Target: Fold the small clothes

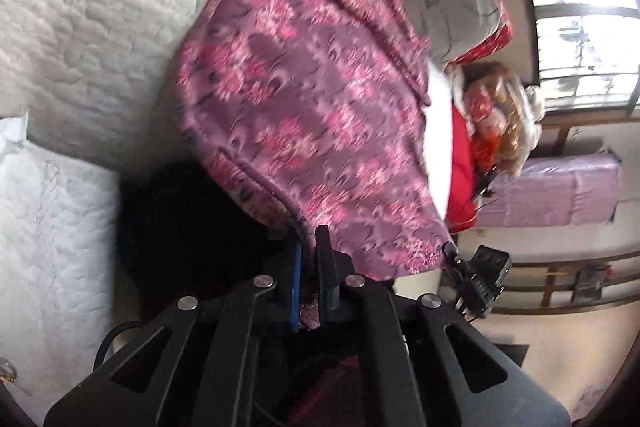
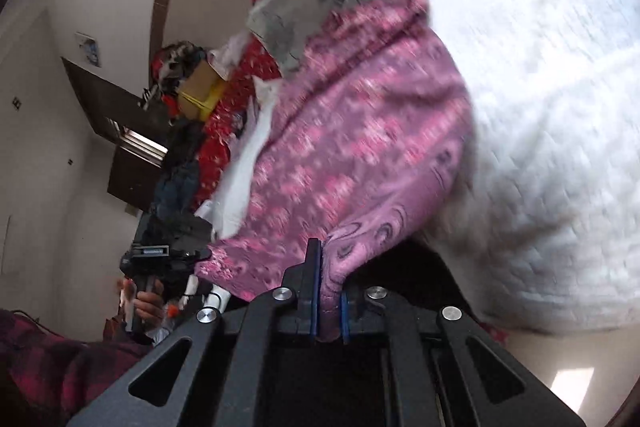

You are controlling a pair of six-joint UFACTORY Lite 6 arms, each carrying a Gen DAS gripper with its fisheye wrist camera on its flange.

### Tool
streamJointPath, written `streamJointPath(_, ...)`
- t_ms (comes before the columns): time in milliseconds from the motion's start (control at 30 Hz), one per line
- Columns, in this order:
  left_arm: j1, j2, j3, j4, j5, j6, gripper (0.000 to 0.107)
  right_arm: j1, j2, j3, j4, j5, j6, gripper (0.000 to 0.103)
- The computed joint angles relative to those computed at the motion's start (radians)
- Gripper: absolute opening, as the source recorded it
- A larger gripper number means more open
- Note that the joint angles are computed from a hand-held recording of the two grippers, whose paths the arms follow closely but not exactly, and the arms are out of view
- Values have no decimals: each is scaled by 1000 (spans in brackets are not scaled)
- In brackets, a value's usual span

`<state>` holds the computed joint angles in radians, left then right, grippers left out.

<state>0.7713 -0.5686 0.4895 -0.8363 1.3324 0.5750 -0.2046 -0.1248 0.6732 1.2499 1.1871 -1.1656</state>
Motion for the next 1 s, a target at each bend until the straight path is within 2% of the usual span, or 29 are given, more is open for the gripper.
streamJointPath(300, 54, 178, 132, -119, 8, 57, 4, 69, 94, 197, 129, -10, 65, 7)
streamJointPath(433, 23, 297, 234, -193, -34, 70, 4, 112, 185, 321, 193, -39, 100, 7)
streamJointPath(633, -24, 512, 448, -295, -111, 65, 4, 182, 400, 577, 261, -142, 164, 7)
streamJointPath(800, -79, 723, 648, -380, -209, 75, 4, 238, 639, 886, 252, -217, 261, 7)
streamJointPath(1000, -138, 1072, 1036, -451, -294, 9, 4, 288, 1059, 1492, 173, -311, 526, 7)
